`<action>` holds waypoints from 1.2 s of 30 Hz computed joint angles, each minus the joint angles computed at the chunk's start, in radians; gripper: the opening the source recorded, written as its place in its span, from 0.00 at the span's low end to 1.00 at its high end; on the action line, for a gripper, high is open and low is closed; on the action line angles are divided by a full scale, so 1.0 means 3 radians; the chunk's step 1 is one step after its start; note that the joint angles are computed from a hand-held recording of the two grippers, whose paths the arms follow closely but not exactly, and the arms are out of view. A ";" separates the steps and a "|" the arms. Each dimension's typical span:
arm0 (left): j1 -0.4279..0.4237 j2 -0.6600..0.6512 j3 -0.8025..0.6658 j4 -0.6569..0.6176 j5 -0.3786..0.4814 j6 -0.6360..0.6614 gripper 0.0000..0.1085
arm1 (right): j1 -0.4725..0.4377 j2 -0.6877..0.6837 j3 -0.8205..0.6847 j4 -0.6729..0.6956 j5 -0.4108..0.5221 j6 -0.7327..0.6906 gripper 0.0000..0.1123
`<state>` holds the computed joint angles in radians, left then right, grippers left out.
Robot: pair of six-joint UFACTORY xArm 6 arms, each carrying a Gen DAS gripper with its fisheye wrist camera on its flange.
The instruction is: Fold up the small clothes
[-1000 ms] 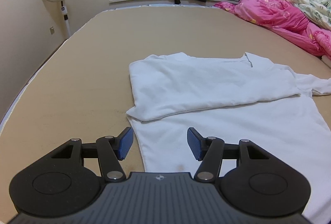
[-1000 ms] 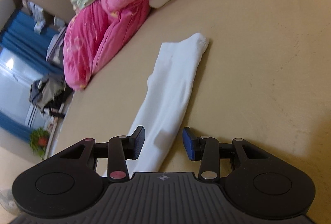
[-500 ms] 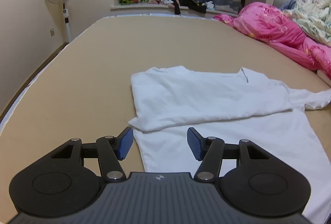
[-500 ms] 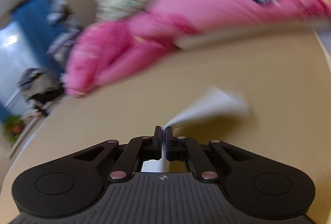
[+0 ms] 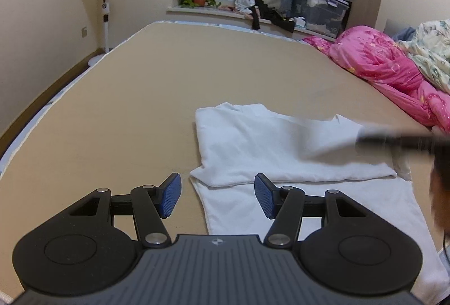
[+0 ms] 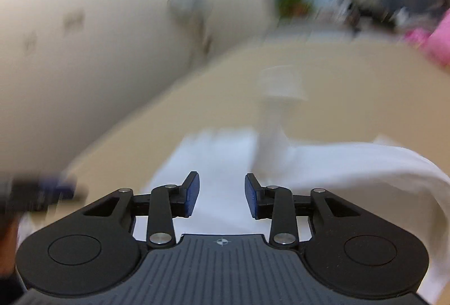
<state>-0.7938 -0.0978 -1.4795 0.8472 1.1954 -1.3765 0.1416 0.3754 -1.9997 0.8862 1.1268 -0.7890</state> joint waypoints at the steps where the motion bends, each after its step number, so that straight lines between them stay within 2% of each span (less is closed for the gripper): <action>1: 0.0004 -0.0008 0.0009 -0.0014 0.0000 -0.0005 0.58 | -0.0002 -0.0067 0.0078 -0.0089 0.0125 0.0044 0.32; 6: -0.0011 -0.0028 0.0034 -0.0051 -0.0068 -0.0026 0.56 | -0.0321 -0.0246 0.0127 -0.0312 0.0283 0.0106 0.34; 7: -0.0020 -0.0037 0.0049 -0.0017 -0.0091 -0.0050 0.50 | -0.0429 -0.0276 0.0117 -0.0319 0.0313 0.0099 0.34; 8: -0.0015 -0.0045 0.0066 0.0007 -0.0154 -0.0065 0.38 | -0.0542 -0.0228 0.0012 -0.0325 0.0360 0.0108 0.34; 11: 0.0099 -0.0039 0.0108 -0.0102 -0.0454 -0.0039 0.22 | -0.0821 -0.0134 -0.0126 -0.0363 0.0248 0.0047 0.35; 14: 0.0208 0.0104 -0.0020 -0.0149 -0.0550 -0.0088 0.22 | -0.0957 -0.0223 0.0214 -0.0304 -0.0159 0.0173 0.35; 17: 0.0397 0.0320 -0.0185 -0.0275 -0.0748 -0.0155 0.22 | -0.0976 -0.0127 0.0190 -0.0716 -0.0195 0.0601 0.35; 19: 0.0524 0.0483 -0.0310 -0.0365 -0.0845 -0.0234 0.22 | -0.0952 -0.0165 0.0265 -0.0658 -0.0457 0.0550 0.35; 22: 0.0710 0.0759 -0.0515 -0.0480 -0.0976 -0.0417 0.27 | -0.0952 -0.0057 0.0135 -0.0683 -0.0393 0.0578 0.35; 25: 0.0839 0.1058 -0.0791 -0.0559 -0.0977 -0.0614 0.30 | -0.0973 0.0152 -0.0163 -0.0648 -0.0162 0.0766 0.35; 27: 0.0911 0.1234 -0.0959 -0.0617 -0.1010 -0.0682 0.36 | -0.0975 0.0247 -0.0307 -0.0620 -0.0114 0.0827 0.35; 28: 0.0944 0.1320 -0.1046 -0.0687 -0.1027 -0.0679 0.42 | -0.0965 0.0278 -0.0342 -0.0633 -0.0118 0.0839 0.35; 30: 0.0983 0.1516 -0.1290 -0.0864 -0.0894 -0.0627 0.44 | -0.0956 0.0307 -0.0358 -0.0664 -0.0123 0.0875 0.35; 31: 0.0981 0.1607 -0.1426 -0.0906 -0.0748 -0.0634 0.40 | -0.0955 0.0320 -0.0364 -0.0679 -0.0110 0.0907 0.35; 33: 0.1002 0.1599 -0.1398 -0.0912 -0.0783 -0.0730 0.12 | -0.0943 0.0357 -0.0403 -0.0719 -0.0066 0.0960 0.35; 34: 0.1013 0.1555 -0.1352 -0.0936 -0.0831 -0.0699 0.08 | -0.0932 0.0371 -0.0415 -0.0740 -0.0047 0.0966 0.35; 36: 0.1009 0.1355 -0.1167 -0.0840 -0.0969 -0.0581 0.06 | -0.0905 0.0369 -0.0395 -0.0776 -0.0043 0.0916 0.35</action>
<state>-0.4910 0.3088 -1.8295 0.5952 0.9048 -1.5507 -0.1299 0.4861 -2.1181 0.6534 1.1139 -0.5141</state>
